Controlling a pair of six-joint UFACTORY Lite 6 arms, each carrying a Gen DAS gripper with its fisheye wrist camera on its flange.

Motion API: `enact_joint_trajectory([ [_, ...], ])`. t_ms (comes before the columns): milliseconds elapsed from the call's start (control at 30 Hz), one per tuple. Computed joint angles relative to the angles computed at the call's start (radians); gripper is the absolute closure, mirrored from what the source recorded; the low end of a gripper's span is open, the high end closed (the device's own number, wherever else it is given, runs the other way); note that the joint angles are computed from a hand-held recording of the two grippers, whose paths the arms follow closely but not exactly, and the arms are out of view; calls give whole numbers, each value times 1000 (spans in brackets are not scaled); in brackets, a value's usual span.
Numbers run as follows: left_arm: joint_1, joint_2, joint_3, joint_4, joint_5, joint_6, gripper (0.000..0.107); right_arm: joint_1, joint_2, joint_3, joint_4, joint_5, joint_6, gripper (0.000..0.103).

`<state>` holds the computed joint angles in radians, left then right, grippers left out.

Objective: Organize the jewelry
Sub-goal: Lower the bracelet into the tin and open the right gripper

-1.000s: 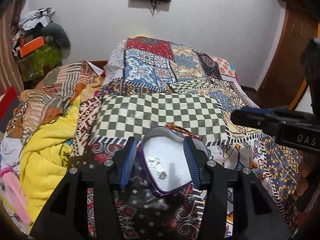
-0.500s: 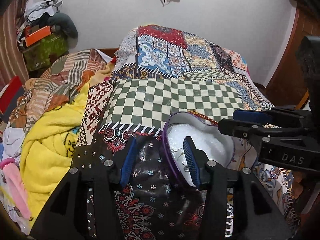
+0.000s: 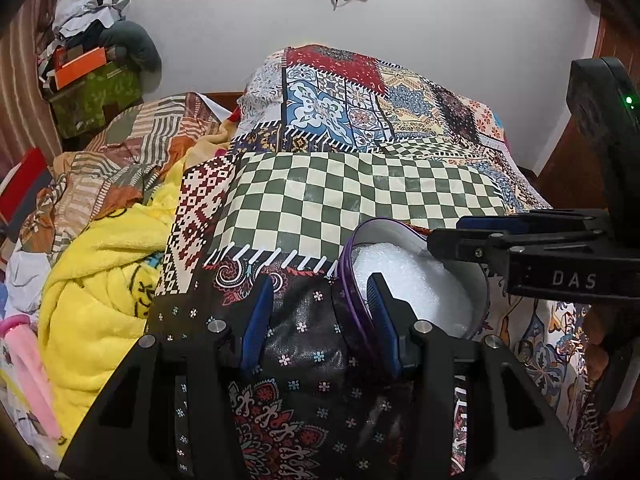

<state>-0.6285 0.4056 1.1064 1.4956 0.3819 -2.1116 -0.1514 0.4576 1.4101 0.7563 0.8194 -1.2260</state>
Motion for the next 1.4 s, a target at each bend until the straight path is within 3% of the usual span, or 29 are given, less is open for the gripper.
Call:
enact_joint_trajectory([
  [333, 23, -5, -9, -35, 31, 32, 59, -34, 4, -4, -5, -27, -32, 65],
  [467, 17, -4, -10, -38, 42, 34, 59, -9, -15, -57, 6, -90, -76, 65],
  [500, 15, -4, -10, -43, 45, 38, 59, -5, -22, -70, 17, -105, -92, 67],
  [567, 13, -6, -11, -45, 47, 40, 59, 6, -24, -83, 28, -126, -107, 89],
  [700, 14, -17, -24, -35, 40, 26, 59, -5, -12, -79, 60, -109, -115, 95],
  [833, 18, -40, -49, -17, 23, -7, 59, -39, 12, -41, 90, -20, -99, 98],
  [1400, -45, -50, -25, -126, 15, 91, 59, -134, -119, -85, 146, 136, -148, 100],
])
